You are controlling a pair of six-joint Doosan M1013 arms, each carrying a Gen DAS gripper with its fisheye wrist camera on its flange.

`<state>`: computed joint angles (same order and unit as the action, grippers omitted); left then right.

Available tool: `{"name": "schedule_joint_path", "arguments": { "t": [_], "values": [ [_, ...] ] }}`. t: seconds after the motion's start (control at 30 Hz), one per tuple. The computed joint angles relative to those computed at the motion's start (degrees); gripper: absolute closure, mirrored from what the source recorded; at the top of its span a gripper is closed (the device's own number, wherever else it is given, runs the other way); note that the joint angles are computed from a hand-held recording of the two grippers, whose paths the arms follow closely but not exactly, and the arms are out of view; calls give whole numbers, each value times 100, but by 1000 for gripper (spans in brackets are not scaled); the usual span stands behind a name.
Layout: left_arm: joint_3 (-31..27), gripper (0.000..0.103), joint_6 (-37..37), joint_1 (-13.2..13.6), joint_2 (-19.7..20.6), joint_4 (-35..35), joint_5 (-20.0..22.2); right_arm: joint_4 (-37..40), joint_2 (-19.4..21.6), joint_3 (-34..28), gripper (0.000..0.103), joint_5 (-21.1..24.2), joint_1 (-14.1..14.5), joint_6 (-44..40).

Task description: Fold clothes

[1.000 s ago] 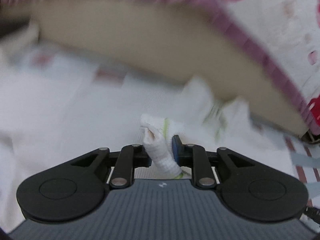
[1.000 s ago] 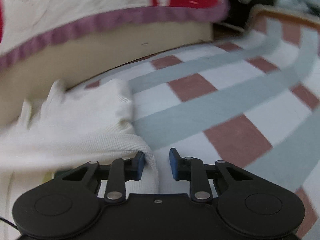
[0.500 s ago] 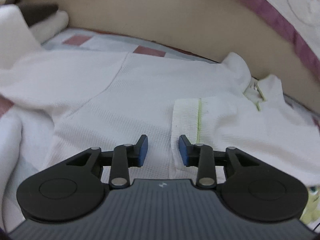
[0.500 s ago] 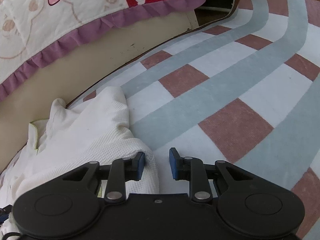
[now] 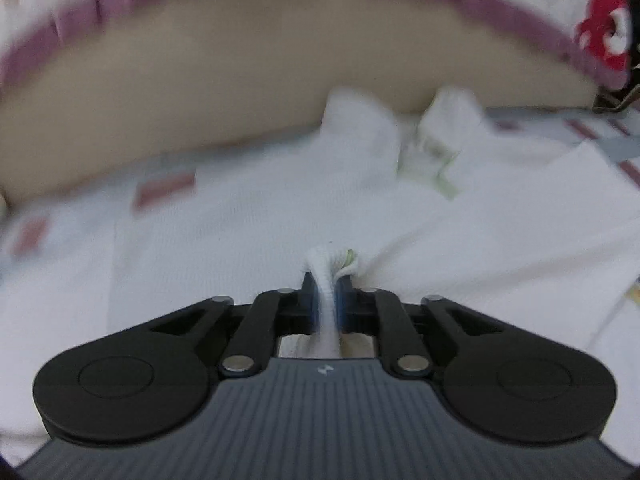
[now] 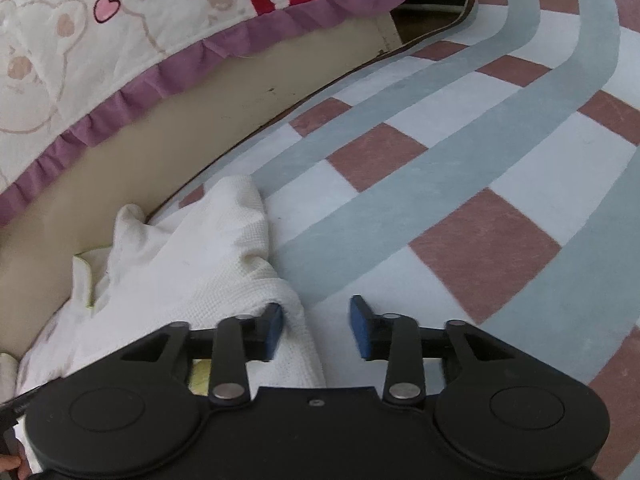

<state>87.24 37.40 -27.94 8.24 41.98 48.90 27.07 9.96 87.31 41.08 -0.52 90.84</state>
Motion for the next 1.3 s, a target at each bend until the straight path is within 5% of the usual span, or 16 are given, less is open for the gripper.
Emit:
{"name": "schedule_joint_path", "arguments": {
  "t": [0.1,0.23,0.4,0.5,0.57,0.67,0.77,0.87,1.03,1.17,1.3],
  "values": [
    [22,93,-749,-133,-85,555,253,-47,-2,-5,61,-10,7,-52],
    [-223,75,-443,-11,85,-125,816,-680,-3,-51,65,-7,103,108],
    [-466,62,-439,-112,210,-208,1596,-573,-2,-69,65,65,55,35],
    [-519,54,-474,-197,100,-300,1138,-448,38,-158,65,324,-7,109],
    [-697,38,-123,-153,151,-716,645,-251,46,-179,64,406,-53,40],
    [-1078,38,784,-39,349,-1708,-15,22,37,-129,64,321,-78,-213],
    [-1714,37,2211,80,826,-3028,-245,-181,26,-125,64,226,25,-537],
    [-2612,37,3254,9,1511,-3389,265,-288,-11,-108,67,78,121,-1058],
    [-3845,38,4116,-186,2434,-3209,1115,-147,32,-155,87,158,107,-1377],
    [-4345,38,3682,-90,2766,-3784,1325,-522,112,-276,88,454,126,-1033],
    [-4593,38,4218,-11,2932,-4548,1452,-253,175,-344,89,689,8,-770]
  ]
}}
